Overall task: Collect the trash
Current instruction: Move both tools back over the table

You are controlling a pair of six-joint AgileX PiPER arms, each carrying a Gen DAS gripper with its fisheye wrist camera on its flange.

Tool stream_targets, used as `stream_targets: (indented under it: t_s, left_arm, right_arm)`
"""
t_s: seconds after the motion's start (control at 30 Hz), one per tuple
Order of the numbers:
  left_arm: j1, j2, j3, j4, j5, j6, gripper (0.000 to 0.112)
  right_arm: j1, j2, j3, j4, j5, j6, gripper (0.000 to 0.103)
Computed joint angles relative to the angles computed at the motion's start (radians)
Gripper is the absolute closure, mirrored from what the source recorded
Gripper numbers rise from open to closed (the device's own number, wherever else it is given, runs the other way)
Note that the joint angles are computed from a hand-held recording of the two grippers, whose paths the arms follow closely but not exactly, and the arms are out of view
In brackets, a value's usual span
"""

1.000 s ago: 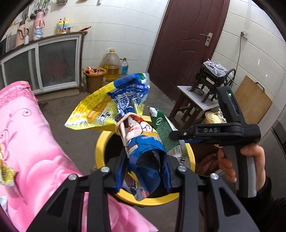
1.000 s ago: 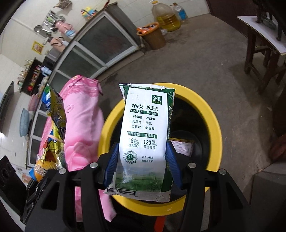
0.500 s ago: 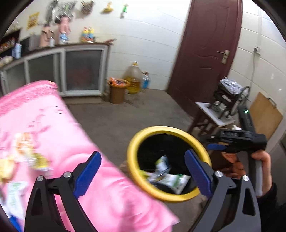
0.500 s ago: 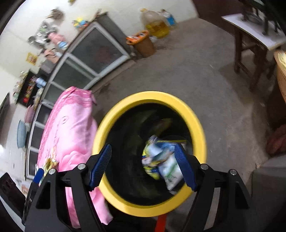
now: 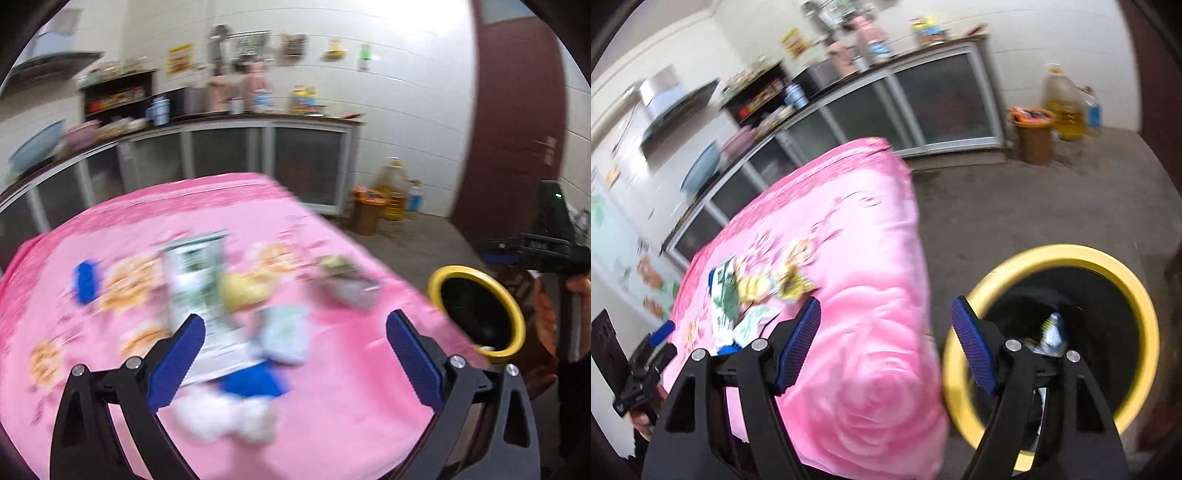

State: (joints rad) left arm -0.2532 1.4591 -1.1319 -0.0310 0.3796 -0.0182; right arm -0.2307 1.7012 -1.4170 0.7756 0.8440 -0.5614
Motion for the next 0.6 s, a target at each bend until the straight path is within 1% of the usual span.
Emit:
stream_targets:
  t_s: [0.07,0.13,0.2,0.23,0.3,0.37,0.47,0.6]
  left_arm:
    - [0.073,-0.028,0.038,0.003,0.001,-0.002,0.017]
    - [0.138,-0.034,0.048,-0.020,0.016,0.020,0.017]
    - [0.203,-0.034,0.059,-0.035,0.009,0.039,0.017]
    - [0.220,-0.024,0.052,-0.006,0.008,0.016,0.017]
    - [0.265,0.020,0.011,0.099,0.024,-0.079,0.017]
    - [0.333,0.094,-0.070,0.110,0.052,-0.095,0.017]
    - [0.402,0.201,-0.200,0.094,0.094,-0.096,0.017]
    - [0.451,0.389,-0.457,0.110,0.208,-0.135,0.017]
  right_arm:
    - [0.078,0.024,-0.028,-0.042,-0.019,0.025,0.033]
    - [0.143,0.031,-0.033,-0.076,-0.040,0.046,0.033]
    - [0.206,0.050,-0.052,-0.118,-0.059,0.065,0.033]
    - [0.249,0.066,-0.075,-0.166,-0.070,0.092,0.033]
    - [0.299,0.081,-0.094,-0.235,-0.093,0.133,0.033]
    - [0.351,0.116,-0.144,-0.323,-0.101,0.198,0.032]
    - [0.412,0.160,-0.197,-0.455,-0.127,0.297,0.032]
    - [0.454,0.193,-0.222,-0.532,-0.156,0.341,0.032]
